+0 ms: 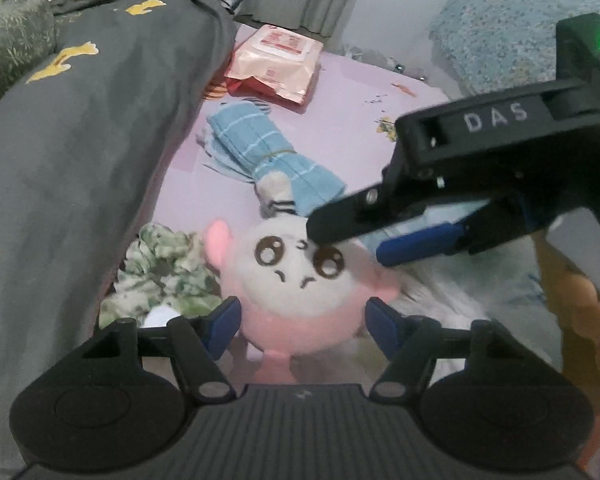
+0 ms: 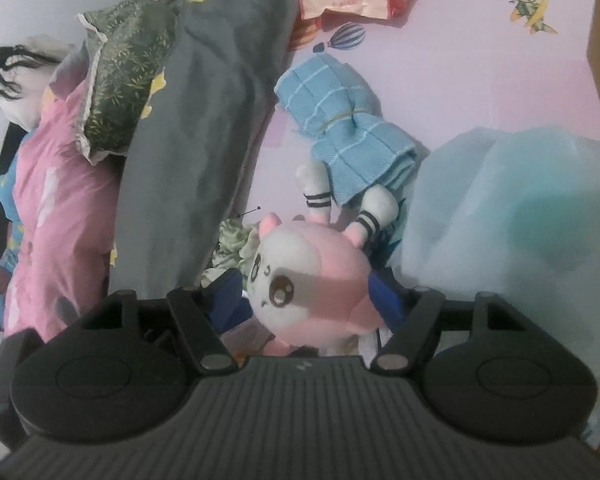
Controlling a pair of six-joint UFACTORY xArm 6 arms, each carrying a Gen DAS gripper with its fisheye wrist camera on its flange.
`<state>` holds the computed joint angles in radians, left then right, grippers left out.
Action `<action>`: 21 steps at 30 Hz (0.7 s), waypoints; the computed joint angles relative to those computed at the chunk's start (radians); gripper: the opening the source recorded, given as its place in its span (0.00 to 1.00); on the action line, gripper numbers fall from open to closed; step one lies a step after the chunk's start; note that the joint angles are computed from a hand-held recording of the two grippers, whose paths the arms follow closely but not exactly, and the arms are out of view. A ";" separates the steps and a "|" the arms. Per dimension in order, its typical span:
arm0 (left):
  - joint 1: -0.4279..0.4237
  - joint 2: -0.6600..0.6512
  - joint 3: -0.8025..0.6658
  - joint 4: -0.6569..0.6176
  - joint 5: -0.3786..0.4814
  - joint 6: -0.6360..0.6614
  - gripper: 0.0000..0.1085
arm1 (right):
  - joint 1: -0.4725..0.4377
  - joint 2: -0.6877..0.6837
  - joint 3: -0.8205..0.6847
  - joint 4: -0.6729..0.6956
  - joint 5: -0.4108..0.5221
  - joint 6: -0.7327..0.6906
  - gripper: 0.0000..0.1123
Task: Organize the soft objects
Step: 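Carry the plush toy over the cardboard box and lower it inside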
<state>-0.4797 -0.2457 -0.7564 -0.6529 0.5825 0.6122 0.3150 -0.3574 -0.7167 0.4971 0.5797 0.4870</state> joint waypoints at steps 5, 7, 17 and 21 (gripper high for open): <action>-0.017 0.017 -0.015 0.019 -0.020 -0.050 0.66 | 0.001 0.061 -0.025 0.020 0.005 -0.011 0.66; -0.026 0.002 -0.006 0.046 -0.037 -0.069 0.66 | 0.006 0.065 -0.026 0.016 0.000 -0.009 0.66; -0.043 -0.190 0.041 0.071 -0.028 -0.066 0.66 | 0.006 -0.128 0.050 0.099 -0.036 -0.089 0.61; -0.096 -0.275 0.043 0.106 -0.052 -0.099 0.66 | -0.009 -0.240 0.075 0.074 -0.024 -0.086 0.61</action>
<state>-0.5758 -0.5202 -0.7131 -0.5467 0.5303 0.5136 0.3060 -0.5975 -0.6419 0.5712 0.5560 0.4009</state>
